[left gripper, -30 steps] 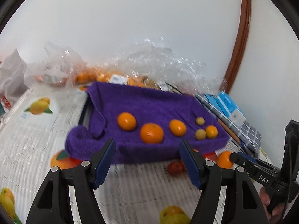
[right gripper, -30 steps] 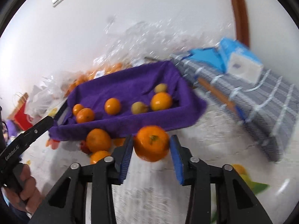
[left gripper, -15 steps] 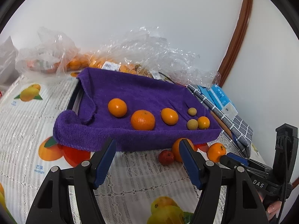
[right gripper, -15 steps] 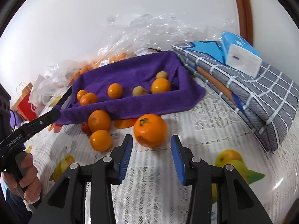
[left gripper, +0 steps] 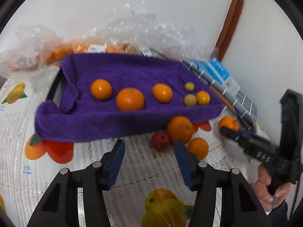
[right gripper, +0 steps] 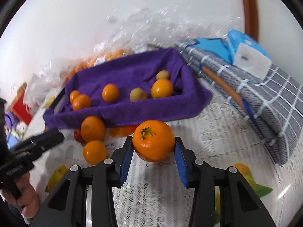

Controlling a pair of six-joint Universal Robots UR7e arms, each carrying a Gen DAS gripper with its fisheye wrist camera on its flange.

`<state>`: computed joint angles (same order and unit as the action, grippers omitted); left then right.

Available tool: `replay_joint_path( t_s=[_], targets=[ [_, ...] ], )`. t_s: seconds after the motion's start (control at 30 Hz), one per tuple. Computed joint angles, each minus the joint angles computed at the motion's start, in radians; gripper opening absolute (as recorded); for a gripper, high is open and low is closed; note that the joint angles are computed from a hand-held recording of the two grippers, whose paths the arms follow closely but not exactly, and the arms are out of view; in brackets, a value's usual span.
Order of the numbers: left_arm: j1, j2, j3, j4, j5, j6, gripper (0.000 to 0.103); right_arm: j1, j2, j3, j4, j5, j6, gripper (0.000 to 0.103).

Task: Organize fruits
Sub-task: 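Grasp a small red fruit with the left tool while the right tool holds its orange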

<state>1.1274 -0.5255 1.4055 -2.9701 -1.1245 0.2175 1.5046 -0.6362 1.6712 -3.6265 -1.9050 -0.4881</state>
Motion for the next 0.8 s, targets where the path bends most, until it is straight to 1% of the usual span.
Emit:
replay_joint_path(
  t_s=[0.03, 0.07, 0.17, 0.27, 0.3, 0.33, 0.4, 0.5, 0.6, 0.63, 0.73, 0.8],
  targets=[
    [-0.005, 0.007, -0.008, 0.013, 0.019, 0.003, 0.045, -0.001, 0.000, 0.001, -0.010, -0.004, 0.009, 0.042],
    [-0.011, 0.015, -0.016, 0.020, 0.036, 0.013, 0.045, -0.003, -0.003, 0.003, -0.011, -0.003, 0.017, 0.042],
    [-0.023, 0.032, -0.029, 0.027, 0.057, 0.051, 0.045, -0.002, -0.005, 0.005, -0.005, 0.004, 0.013, 0.042],
    [-0.028, 0.047, -0.054, 0.060, 0.071, 0.054, 0.045, 0.000, -0.004, 0.001, 0.007, 0.016, 0.004, 0.042],
    [-0.028, 0.053, -0.063, 0.067, 0.074, 0.049, 0.046, -0.001, -0.006, 0.003, 0.009, 0.020, 0.004, 0.042],
    [-0.028, 0.055, -0.069, 0.071, 0.070, 0.046, 0.049, -0.003, -0.008, 0.004, 0.012, 0.026, 0.008, 0.042],
    [-0.029, 0.060, -0.079, 0.079, 0.053, 0.054, 0.049, -0.006, -0.011, 0.006, 0.014, 0.033, 0.016, 0.042],
    [-0.036, 0.061, -0.068, 0.057, 0.077, 0.064, 0.049, -0.009, -0.013, 0.009, 0.012, 0.040, 0.023, 0.042],
    [-0.026, 0.048, -0.061, 0.067, 0.051, 0.041, 0.046, -0.011, -0.014, 0.012, 0.008, 0.049, 0.022, 0.042],
    [-0.021, 0.043, -0.061, 0.075, 0.037, 0.029, 0.043, -0.011, -0.014, 0.012, 0.010, 0.051, 0.021, 0.042],
    [-0.014, 0.045, -0.075, 0.101, 0.024, 0.007, 0.042, -0.013, -0.016, 0.014, 0.012, 0.058, 0.022, 0.042],
    [-0.017, 0.050, -0.077, 0.096, 0.026, 0.018, 0.042, -0.012, -0.014, 0.012, 0.013, 0.058, 0.025, 0.042]
  ],
)
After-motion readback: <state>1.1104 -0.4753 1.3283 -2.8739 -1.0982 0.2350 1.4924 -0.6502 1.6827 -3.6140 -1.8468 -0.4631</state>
